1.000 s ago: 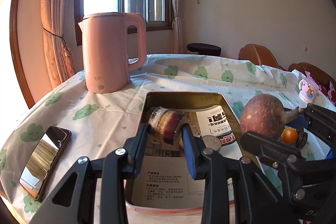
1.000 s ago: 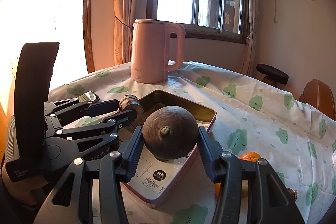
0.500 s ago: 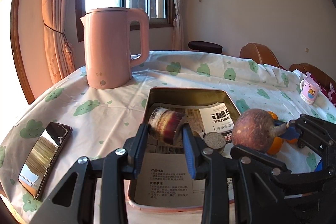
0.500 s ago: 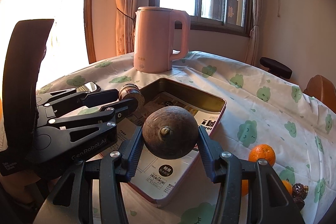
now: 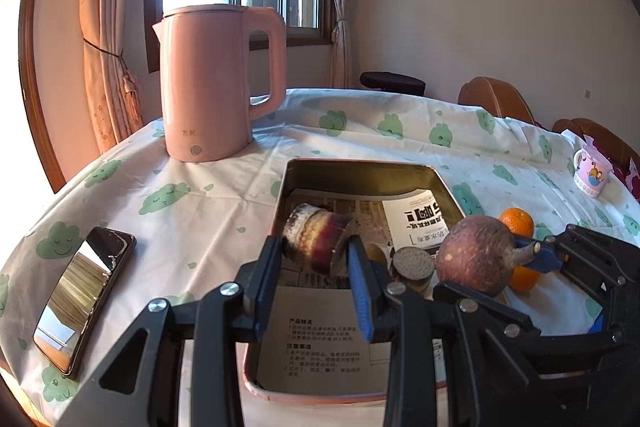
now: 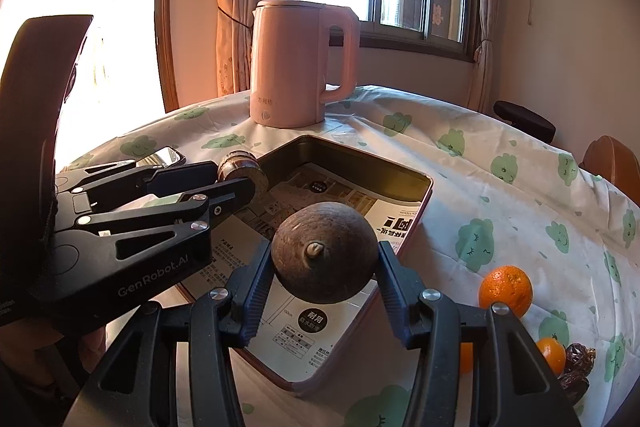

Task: Organize fruits
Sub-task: 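Hold the striped cylinder and the brown fruit above the open tin with both tools, then lower the striped cylinder into the tin and open the left tool while the right tool releases the brown fruit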

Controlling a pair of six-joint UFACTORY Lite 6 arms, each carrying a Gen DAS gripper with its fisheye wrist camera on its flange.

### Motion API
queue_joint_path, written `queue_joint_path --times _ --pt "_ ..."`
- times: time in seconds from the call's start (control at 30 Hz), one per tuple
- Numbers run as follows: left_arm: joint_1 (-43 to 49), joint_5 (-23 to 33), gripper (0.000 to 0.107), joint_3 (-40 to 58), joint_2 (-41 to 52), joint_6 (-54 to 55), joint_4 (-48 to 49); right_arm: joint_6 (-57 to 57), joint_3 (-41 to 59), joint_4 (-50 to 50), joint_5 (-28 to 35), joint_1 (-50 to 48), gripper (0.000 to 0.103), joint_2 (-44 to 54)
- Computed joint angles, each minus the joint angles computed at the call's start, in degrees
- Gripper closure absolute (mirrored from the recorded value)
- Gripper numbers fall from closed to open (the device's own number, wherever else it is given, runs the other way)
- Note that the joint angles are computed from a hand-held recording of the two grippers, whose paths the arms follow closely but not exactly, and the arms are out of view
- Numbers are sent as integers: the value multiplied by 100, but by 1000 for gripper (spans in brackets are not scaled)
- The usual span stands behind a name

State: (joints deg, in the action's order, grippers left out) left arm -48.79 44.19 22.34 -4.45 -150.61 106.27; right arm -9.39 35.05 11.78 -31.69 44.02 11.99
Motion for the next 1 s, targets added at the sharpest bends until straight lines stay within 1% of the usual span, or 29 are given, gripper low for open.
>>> queue_joint_path --times 0.5,1.0 --pt "113 -184 72 109 148 37 49 -21 84 -13 135 -36 50 64" --pt "121 -204 72 144 208 47 52 -229 177 137 234 44 50 143"
